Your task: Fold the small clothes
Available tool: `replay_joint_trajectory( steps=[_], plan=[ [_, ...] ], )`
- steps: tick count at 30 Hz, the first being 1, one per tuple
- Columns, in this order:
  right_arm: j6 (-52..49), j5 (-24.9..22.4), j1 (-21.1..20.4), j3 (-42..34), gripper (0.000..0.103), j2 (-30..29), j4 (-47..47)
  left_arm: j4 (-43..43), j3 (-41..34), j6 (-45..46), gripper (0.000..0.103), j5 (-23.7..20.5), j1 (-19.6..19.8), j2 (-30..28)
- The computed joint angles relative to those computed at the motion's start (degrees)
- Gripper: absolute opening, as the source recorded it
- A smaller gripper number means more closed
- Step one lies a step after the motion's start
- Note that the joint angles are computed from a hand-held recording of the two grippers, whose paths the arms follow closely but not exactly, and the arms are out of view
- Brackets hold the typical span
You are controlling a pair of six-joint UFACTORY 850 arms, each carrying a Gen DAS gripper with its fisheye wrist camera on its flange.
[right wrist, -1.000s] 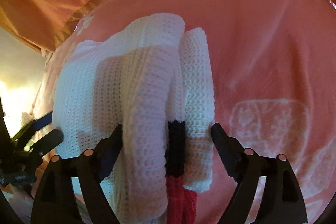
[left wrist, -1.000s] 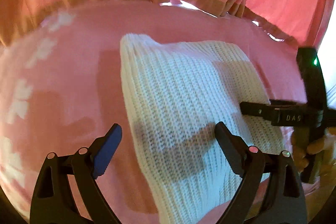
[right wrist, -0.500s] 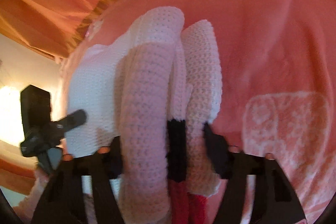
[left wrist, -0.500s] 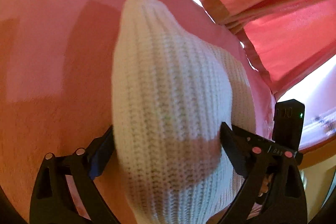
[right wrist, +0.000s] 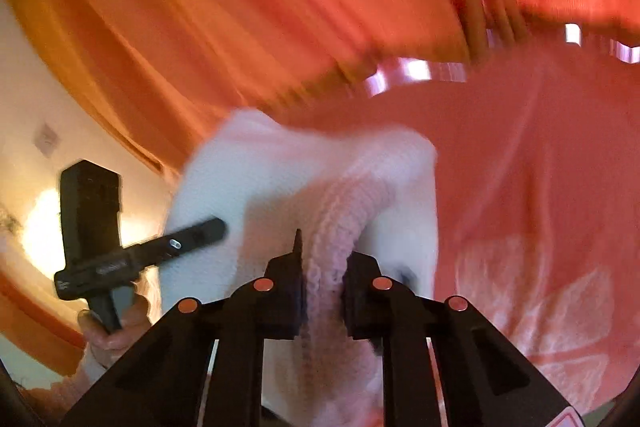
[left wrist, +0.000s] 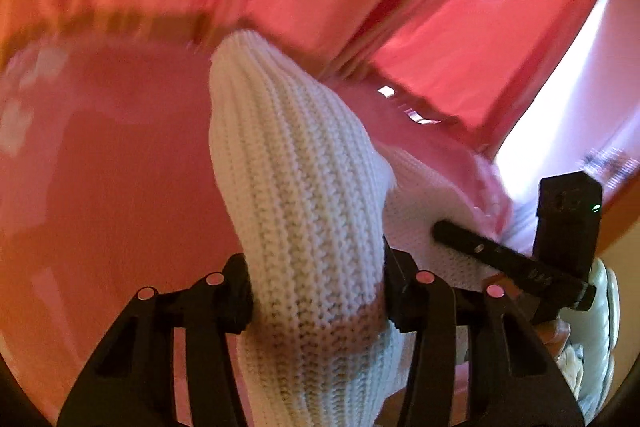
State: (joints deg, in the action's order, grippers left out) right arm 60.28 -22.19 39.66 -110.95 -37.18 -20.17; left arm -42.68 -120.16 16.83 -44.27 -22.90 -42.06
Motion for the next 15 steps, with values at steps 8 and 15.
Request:
replay_joint_trajectory(
  steps=[8,15],
  plan=[
    [-6.1,-8.6,-1.7,-10.8,0.023,-6.6,6.6,15.5,-0.3,-7.3,0.047,4.3,0.1,2.2],
    [-13.3,-13.1,-3.0,-13.3,0.028,-14.9,22.6,20.9,7.6,-15.9,0.046,1.3,5.2,1.3]
  ],
)
